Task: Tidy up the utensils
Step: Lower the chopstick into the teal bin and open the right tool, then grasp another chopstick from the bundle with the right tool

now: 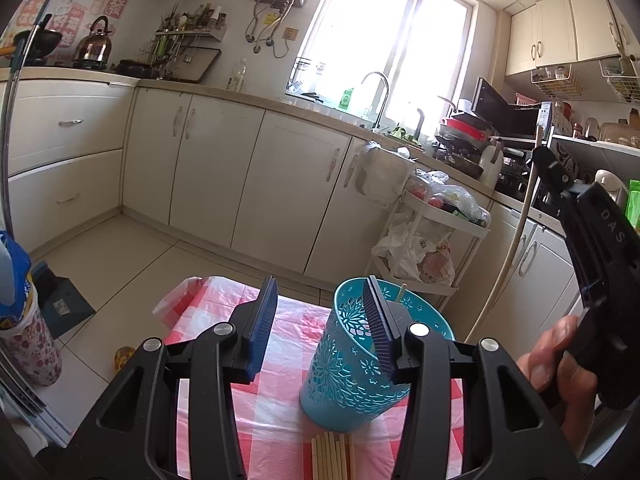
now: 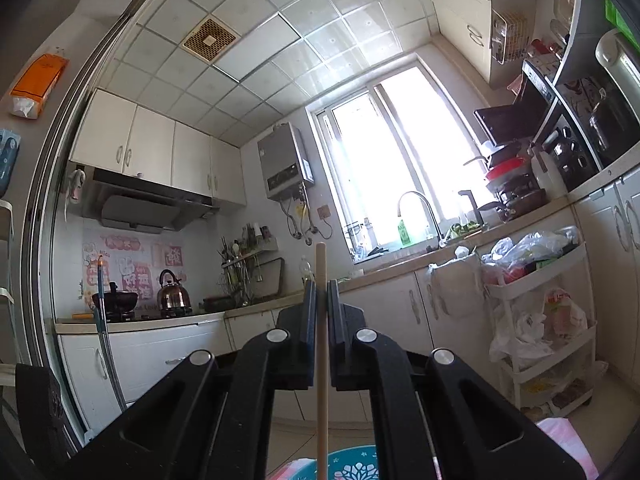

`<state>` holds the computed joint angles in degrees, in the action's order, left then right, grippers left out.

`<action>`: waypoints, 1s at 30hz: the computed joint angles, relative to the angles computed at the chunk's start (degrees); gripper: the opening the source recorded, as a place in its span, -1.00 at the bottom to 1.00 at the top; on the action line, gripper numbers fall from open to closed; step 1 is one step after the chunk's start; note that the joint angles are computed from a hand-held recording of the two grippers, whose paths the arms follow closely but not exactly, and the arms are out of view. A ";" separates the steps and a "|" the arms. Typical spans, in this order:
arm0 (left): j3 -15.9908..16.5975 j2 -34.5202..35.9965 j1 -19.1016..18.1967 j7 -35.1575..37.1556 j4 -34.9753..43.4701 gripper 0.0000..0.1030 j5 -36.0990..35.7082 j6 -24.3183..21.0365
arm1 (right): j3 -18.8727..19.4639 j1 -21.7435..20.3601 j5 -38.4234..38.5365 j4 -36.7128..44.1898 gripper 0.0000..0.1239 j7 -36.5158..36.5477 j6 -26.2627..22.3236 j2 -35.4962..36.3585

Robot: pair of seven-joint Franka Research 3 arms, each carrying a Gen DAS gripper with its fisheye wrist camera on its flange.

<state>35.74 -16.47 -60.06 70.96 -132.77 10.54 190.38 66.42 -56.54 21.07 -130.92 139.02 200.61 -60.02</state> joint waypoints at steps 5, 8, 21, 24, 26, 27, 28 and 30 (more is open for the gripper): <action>0.43 -0.71 -0.61 0.54 -0.42 -0.18 0.44 0.05 | 0.82 -0.07 -0.05 -0.03 -0.90 0.09 0.82 1.43; 0.29 -0.87 -0.65 0.66 -0.57 -0.18 0.39 -0.13 | 1.68 -0.32 -0.61 -0.25 -0.90 -0.31 0.91 1.70; -0.44 -1.50 0.20 0.05 -1.07 -0.18 0.85 -0.06 | 1.72 1.38 -2.30 -2.29 -0.90 0.50 0.01 2.92; -0.57 -1.71 0.25 0.34 -1.07 -0.18 0.39 -0.34 | 0.53 0.78 -1.92 -0.60 -0.90 -0.18 1.17 2.07; -0.61 -1.86 0.18 0.78 -1.09 -0.18 0.03 -0.44 | 0.11 0.08 -1.75 0.70 -0.90 -0.90 1.77 1.96; -0.59 -1.91 0.10 1.04 -1.09 -0.18 -0.12 -0.45 | -0.05 -0.04 -1.61 1.12 -0.90 -1.26 1.74 1.97; -0.63 -1.94 0.09 1.28 -1.10 -0.18 -0.27 -0.46 | -0.14 0.06 -1.43 1.20 -0.90 -1.53 1.62 2.13; -0.95 -2.04 0.46 1.71 -1.28 -0.18 -0.46 -0.43 | -0.98 2.01 -1.62 0.63 -0.71 -2.37 0.04 3.13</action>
